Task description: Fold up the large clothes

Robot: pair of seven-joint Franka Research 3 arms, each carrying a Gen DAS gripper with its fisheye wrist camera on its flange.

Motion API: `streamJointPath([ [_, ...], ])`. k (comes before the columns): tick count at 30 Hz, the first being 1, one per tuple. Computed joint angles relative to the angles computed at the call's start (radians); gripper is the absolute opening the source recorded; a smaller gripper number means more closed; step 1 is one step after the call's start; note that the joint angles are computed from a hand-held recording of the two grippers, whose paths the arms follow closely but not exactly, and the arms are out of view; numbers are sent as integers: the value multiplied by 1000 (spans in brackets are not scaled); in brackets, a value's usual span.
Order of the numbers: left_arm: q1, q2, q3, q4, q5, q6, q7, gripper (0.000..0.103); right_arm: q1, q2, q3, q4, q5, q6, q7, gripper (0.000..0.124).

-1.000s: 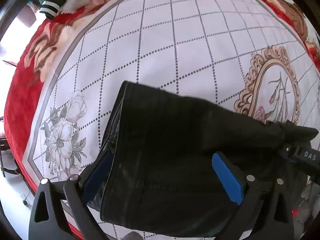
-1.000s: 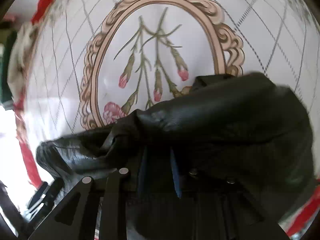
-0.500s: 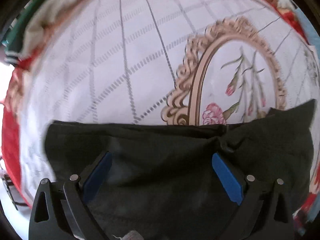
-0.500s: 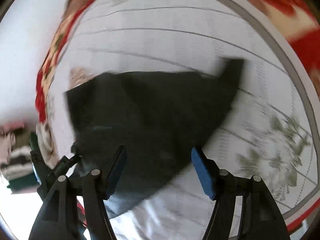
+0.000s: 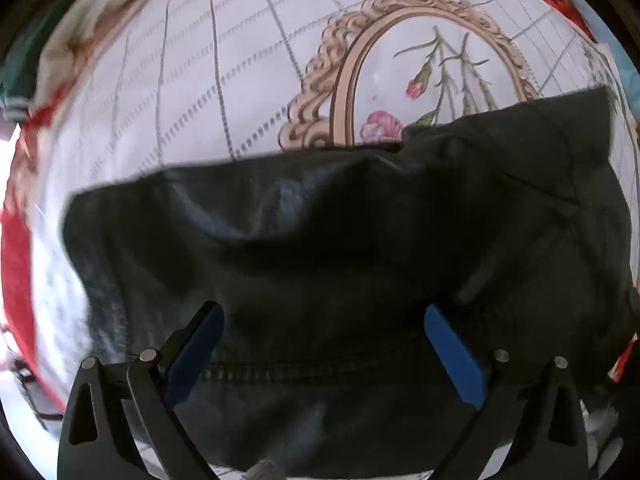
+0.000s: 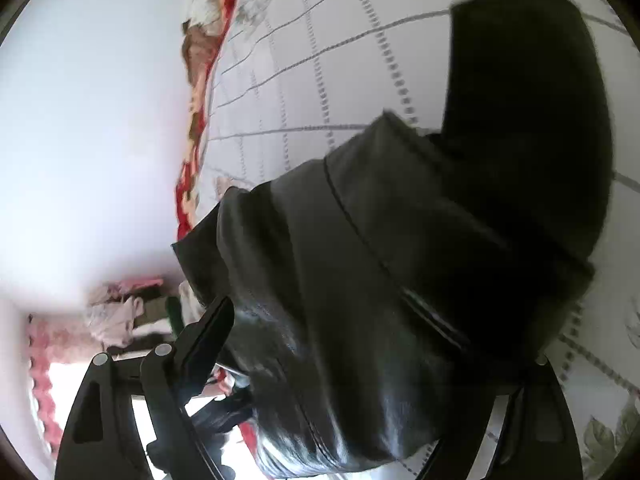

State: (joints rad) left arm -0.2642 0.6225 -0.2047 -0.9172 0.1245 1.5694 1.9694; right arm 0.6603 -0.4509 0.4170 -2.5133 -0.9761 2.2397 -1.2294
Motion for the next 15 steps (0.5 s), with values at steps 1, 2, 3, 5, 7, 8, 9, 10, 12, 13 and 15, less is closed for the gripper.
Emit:
streamJointPath([
  [1,0,21,0,33,-8,-20,-10,103,-8,-2,-11,-5,-30,30,-7,86],
  [2,-2,34,1,52,-11,-31,-18,103,-27,4,-22,-6,-75,73,3,82],
  [3,2,33,2,49,-14,-28,-20,103,-43,10,-19,-10,-122,106,34,81],
  [5,11,23,2,30,-19,-17,-21,103,-98,23,-9,-29,-297,189,166,81],
  [7,9,35,2,49,-18,-12,-23,103,-108,27,-7,-36,-344,186,224,74],
  [8,18,18,1,21,-24,3,-21,103,-103,25,-14,-41,-327,185,242,47],
  [9,24,19,0,22,-32,0,-26,103,-97,27,-15,-41,-302,174,255,22],
  [10,24,27,-1,35,-38,-14,-32,103,-97,33,5,-29,-292,120,282,21],
  [12,23,29,-1,33,-39,-18,-36,103,-75,40,-11,7,-220,77,189,18],
  [13,26,33,-3,36,-43,-17,-33,103,-69,42,-21,42,-190,49,102,17],
  [15,39,40,-4,41,-56,-15,-27,103,-68,50,-38,95,-160,27,-25,17],
])
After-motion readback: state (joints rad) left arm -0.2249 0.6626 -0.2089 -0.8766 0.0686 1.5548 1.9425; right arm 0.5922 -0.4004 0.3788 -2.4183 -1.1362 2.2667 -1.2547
